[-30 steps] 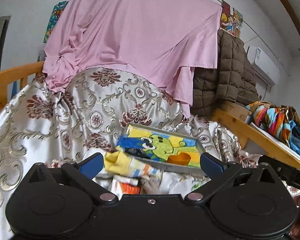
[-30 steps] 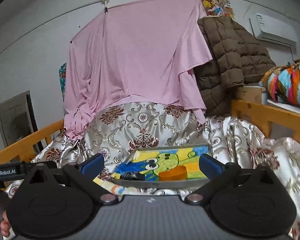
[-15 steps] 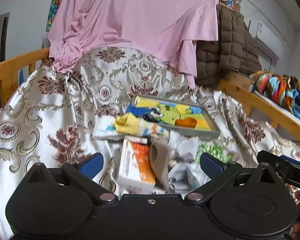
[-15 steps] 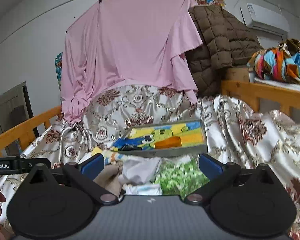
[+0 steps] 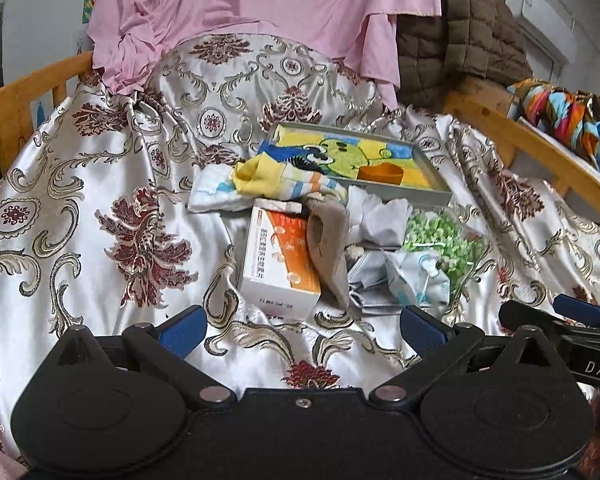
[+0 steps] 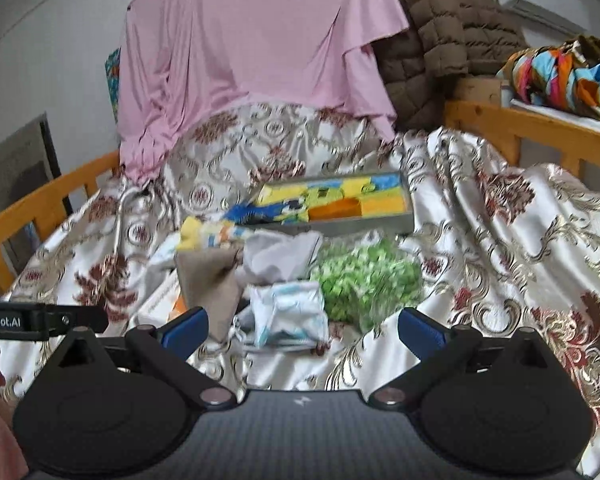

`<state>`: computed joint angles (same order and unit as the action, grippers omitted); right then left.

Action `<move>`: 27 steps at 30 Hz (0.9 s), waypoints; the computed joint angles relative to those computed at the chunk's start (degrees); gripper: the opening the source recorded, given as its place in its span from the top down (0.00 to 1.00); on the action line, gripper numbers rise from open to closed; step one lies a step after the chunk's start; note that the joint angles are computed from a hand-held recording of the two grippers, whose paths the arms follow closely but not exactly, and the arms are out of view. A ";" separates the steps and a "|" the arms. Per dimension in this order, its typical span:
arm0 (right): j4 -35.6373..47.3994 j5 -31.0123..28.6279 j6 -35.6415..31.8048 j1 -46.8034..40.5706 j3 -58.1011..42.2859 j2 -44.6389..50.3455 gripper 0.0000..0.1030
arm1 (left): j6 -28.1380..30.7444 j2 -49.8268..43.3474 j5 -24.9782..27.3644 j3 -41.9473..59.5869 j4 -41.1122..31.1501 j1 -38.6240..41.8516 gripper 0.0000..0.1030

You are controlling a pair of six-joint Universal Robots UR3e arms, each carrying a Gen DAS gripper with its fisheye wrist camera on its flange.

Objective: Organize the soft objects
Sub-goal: 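Withdraw both tools back over the remaining pile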

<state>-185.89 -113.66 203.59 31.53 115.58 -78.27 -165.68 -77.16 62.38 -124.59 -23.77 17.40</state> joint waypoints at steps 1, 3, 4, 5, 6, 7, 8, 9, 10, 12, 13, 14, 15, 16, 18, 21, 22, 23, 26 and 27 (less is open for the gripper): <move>0.90 0.30 0.15 -0.06 -0.22 -0.02 0.00 | 0.13 -0.23 0.56 0.26 -0.29 -0.35 0.01; 2.46 0.71 0.50 -0.14 -0.67 0.07 0.00 | 0.29 -0.90 1.90 1.22 -1.05 -1.21 0.01; 3.14 1.00 0.67 -0.23 -0.77 0.02 0.00 | 0.39 -1.23 2.67 1.57 -1.36 -1.66 0.01; 3.83 1.30 0.77 -0.35 -0.95 -0.03 0.00 | 0.47 -1.56 3.54 2.04 -1.83 -2.18 0.01; 4.45 1.48 0.90 -0.37 -1.19 0.02 0.00 | 0.61 -1.87 4.37 2.44 -2.29 -2.64 0.01; 4.94 1.63 0.98 -0.38 -1.33 0.06 0.00 | 0.69 -2.03 5.02 2.65 -2.62 -2.99 0.01; 5.31 1.74 1.04 -0.35 -1.48 0.15 0.00 | 0.77 -2.35 5.88 3.01 -3.03 -3.46 0.01; 5.61 1.97 0.98 -0.41 -1.58 0.20 0.00 | 0.88 -2.61 6.59 3.23 -3.32 -3.81 0.01; 5.95 2.21 0.87 -0.51 -1.69 0.18 0.00 | 0.99 -2.84 7.22 3.50 -3.66 -4.15 0.01; 6.63 2.59 0.54 -0.44 -2.15 0.46 0.00 | 1.08 -3.15 8.20 3.86 -4.11 -4.63 0.01; 7.02 2.97 0.24 -0.58 -2.33 0.46 0.00 | 1.02 -3.21 8.51 3.95 -4.24 -4.75 0.01; 7.35 3.25 0.06 -0.58 -2.56 0.59 0.00 | 0.94 -3.39 8.79 4.18 -4.41 -4.84 0.01; 7.66 3.56 -0.11 -0.61 -2.78 0.73 0.00 | 0.83 -3.56 9.02 4.38 -4.54 -4.91 0.01; 8.15 3.88 -0.30 -0.70 -3.29 0.97 0.00 | 0.65 -3.71 9.32 4.60 -4.67 -5.06 0.01; 8.91 4.34 -0.49 -0.79 -3.84 1.31 0.00 | 0.42 -4.13 9.93 5.02 -4.93 -5.33 0.01; 9.77 5.32 -0.62 -1.07 -4.48 1.60 0.00 | 0.00 -4.96 10.89 5.80 -5.43 -5.85 0.01; 10.02 5.56 -0.58 -1.11 -4.74 1.78 0.00 | -0.16 -5.24 11.21 6.08 -5.67 -6.09 0.01; 10.22 5.86 -0.61 -1.22 -4.92 1.94 0.00 | -0.24 -5.57 11.47 6.43 -5.98 -6.26 0.01; 11.41 6.65 -0.72 -1.48 -6.28 2.89 0.00 | -0.65 -6.51 12.32 7.25 -6.25 -6.76 0.01; 11.82 6.90 -0.83 -1.54 -6.76 3.26 0.00 | -0.83 -6.70 12.74 7.37 -6.08 -7.01 0.01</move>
